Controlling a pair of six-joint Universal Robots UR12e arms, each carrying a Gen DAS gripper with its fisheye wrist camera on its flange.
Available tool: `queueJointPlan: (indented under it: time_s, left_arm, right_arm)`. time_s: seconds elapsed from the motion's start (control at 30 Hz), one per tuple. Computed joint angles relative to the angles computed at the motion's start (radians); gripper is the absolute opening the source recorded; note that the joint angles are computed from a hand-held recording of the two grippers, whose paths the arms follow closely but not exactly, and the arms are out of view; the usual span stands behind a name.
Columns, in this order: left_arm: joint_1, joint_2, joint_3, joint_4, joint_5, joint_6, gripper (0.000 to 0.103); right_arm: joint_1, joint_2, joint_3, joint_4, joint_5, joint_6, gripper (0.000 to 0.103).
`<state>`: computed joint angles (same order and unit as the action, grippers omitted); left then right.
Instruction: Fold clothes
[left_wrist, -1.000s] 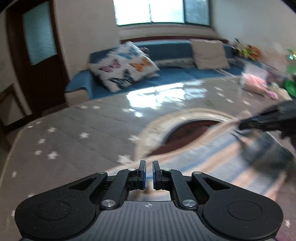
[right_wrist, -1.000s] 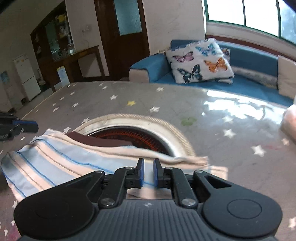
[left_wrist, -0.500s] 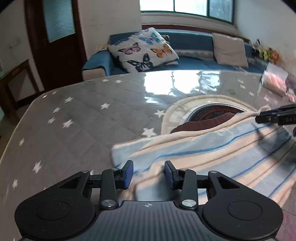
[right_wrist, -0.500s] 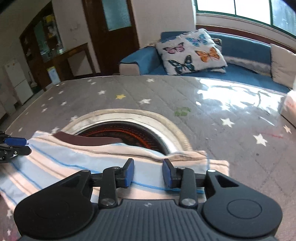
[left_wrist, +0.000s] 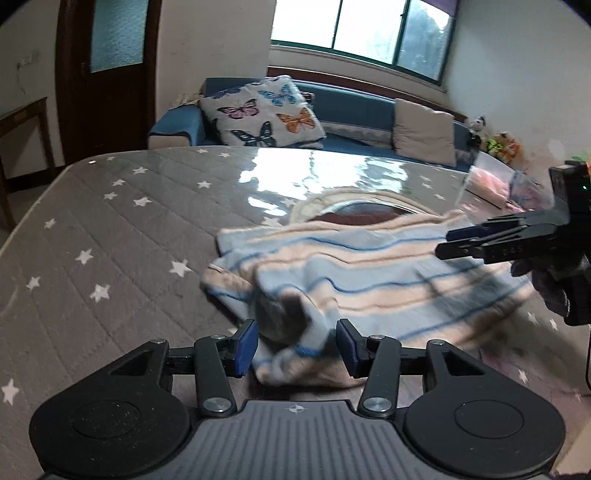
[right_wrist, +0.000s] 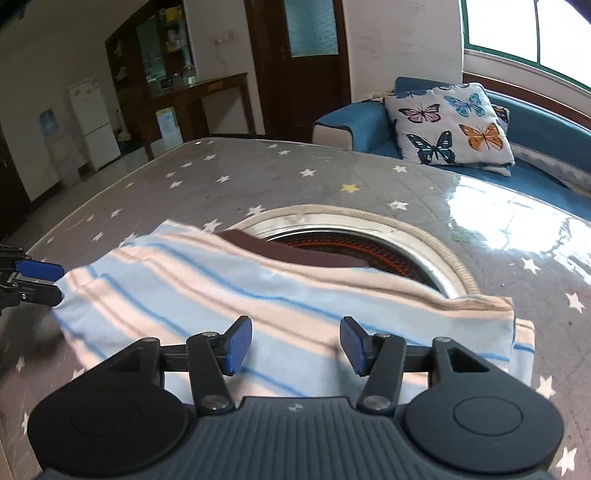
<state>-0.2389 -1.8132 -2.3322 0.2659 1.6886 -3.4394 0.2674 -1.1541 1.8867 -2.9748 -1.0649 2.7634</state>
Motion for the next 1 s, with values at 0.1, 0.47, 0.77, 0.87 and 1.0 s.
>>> queueJointPlan:
  time_s: [0.1,0.47,0.77,0.87,1.0]
  left_arm:
    - [-0.002,-0.013,-0.001,0.011,-0.02,0.012,0.05]
    - [-0.011,-0.035,-0.022,0.095,-0.021,0.03,0.025]
    - [0.023,-0.033,0.0,0.092,-0.062,-0.04,0.062]
    - [0.038,-0.043,0.014,0.077,-0.086,-0.071,0.063]
    - [0.065,-0.049,0.026,0.063,-0.09,-0.156,0.064]
  right_arm:
    - [-0.003,-0.016,0.02,0.013,-0.002,-0.003,0.054]
    - [-0.038,-0.077,0.089,0.052,-0.056,-0.036,0.055]
    - [-0.019,-0.071,0.052,0.06,-0.016,-0.049,0.055]
    - [0.0,-0.061,0.031,0.069,0.005,-0.072,0.055]
    - [0.022,-0.046,0.008,0.076,0.024,-0.093,0.055]
